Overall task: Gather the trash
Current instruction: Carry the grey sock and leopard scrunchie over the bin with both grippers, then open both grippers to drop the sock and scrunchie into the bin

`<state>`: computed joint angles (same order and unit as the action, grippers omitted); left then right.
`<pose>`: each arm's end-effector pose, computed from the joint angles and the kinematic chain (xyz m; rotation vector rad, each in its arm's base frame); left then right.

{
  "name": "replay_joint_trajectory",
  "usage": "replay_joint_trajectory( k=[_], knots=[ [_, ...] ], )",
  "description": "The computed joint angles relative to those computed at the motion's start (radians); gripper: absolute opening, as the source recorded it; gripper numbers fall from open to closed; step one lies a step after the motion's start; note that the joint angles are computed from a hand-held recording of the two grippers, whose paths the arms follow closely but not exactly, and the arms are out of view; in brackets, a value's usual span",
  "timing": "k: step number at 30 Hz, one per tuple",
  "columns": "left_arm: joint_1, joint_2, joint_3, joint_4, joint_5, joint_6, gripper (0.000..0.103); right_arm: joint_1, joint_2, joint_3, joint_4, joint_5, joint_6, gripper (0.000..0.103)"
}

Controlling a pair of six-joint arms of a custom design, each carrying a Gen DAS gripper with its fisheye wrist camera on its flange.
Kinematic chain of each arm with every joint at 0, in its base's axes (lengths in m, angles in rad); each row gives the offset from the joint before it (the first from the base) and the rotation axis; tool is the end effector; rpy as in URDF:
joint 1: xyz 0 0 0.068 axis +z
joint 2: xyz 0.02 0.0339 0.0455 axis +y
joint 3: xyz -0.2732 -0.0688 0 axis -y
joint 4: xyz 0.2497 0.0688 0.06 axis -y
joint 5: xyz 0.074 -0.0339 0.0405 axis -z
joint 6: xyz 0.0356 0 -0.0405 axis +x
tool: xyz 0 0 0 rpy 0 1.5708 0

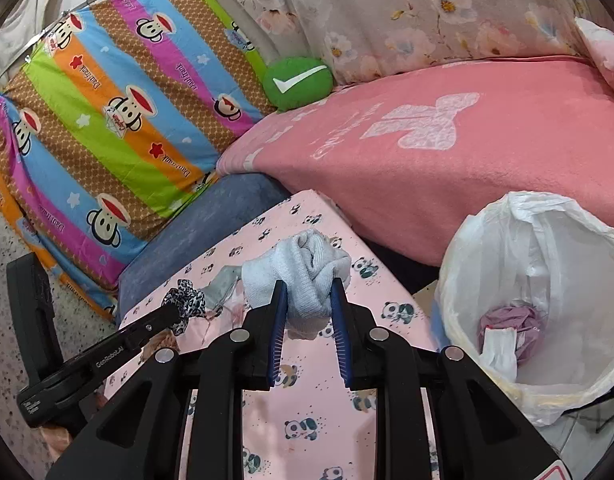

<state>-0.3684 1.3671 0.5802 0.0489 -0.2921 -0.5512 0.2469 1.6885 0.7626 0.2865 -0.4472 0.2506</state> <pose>0.2495 -0.0853 0.1739 -0.3543 2.2474 -0.1463 0.3213 0.0969 0.1580 -0.2507 2.2299 0.7672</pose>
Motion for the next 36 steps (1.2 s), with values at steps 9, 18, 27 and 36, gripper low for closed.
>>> replay_joint_trajectory(
  k=[9,18,27,36],
  knots=[
    [-0.148,0.171,0.199,-0.001,-0.018,0.032,0.006,-0.184,-0.027,0.006,-0.017,-0.068,-0.025,0.023],
    [-0.255,0.362,0.402,-0.024,0.000,0.057,0.006,-0.346,0.010,0.033,-0.038,-0.121,-0.070,0.023],
    [-0.307,0.508,0.561,-0.071,0.034,0.077,0.006,-0.430,0.056,0.074,-0.061,-0.128,-0.091,0.023],
    [-0.324,0.576,0.646,-0.102,0.058,0.092,0.008,-0.461,0.091,0.101,-0.066,-0.118,-0.098,0.024]
  ],
)
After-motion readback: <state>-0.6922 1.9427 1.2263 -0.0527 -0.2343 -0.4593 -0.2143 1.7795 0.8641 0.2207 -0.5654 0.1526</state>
